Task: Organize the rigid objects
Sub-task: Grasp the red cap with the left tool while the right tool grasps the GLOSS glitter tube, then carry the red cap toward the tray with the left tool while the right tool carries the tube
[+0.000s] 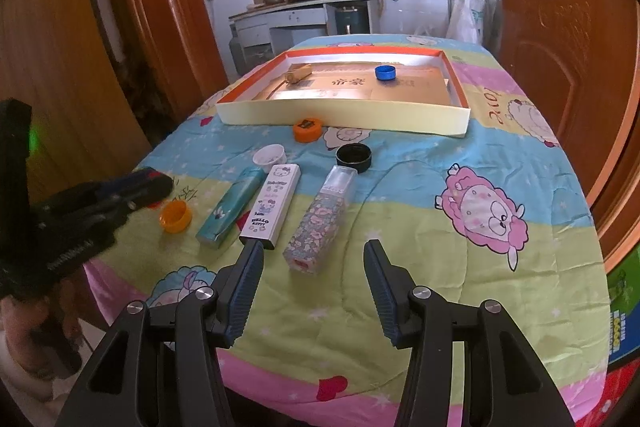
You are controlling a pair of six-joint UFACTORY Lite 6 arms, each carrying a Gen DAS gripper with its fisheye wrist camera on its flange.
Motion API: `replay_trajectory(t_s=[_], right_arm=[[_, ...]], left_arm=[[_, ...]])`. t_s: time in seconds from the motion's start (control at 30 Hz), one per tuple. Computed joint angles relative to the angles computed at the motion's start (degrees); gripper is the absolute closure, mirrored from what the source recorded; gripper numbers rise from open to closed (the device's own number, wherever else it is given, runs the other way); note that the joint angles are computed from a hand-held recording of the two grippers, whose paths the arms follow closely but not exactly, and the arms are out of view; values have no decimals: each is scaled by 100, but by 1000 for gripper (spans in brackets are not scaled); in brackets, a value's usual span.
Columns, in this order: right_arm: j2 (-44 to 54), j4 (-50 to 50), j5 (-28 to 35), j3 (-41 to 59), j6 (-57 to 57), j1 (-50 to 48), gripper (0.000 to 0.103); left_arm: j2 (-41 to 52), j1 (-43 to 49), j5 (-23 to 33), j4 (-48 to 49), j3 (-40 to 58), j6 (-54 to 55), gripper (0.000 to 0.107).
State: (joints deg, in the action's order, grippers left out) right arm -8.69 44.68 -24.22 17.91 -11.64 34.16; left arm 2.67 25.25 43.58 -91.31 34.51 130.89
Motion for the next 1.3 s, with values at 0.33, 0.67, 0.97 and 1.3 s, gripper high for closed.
replay_trajectory(t_s=[0.33,0.67,0.97,1.3], right_arm=[[735,-379,56,611,405,-564,49],[1811,1132,366,1824,-1077,-491,80],[766,1547,327,1258,-1459,-503,83],[-142,2726,385,1124,-2907,-638,83]], left_arm=[[-64,150,134,35,296,-339,76],[12,54,50,82,266,-301,76],[-78,-1,91,300,422,-729,76],[-379,-411,-116,435,622,-1341,76]])
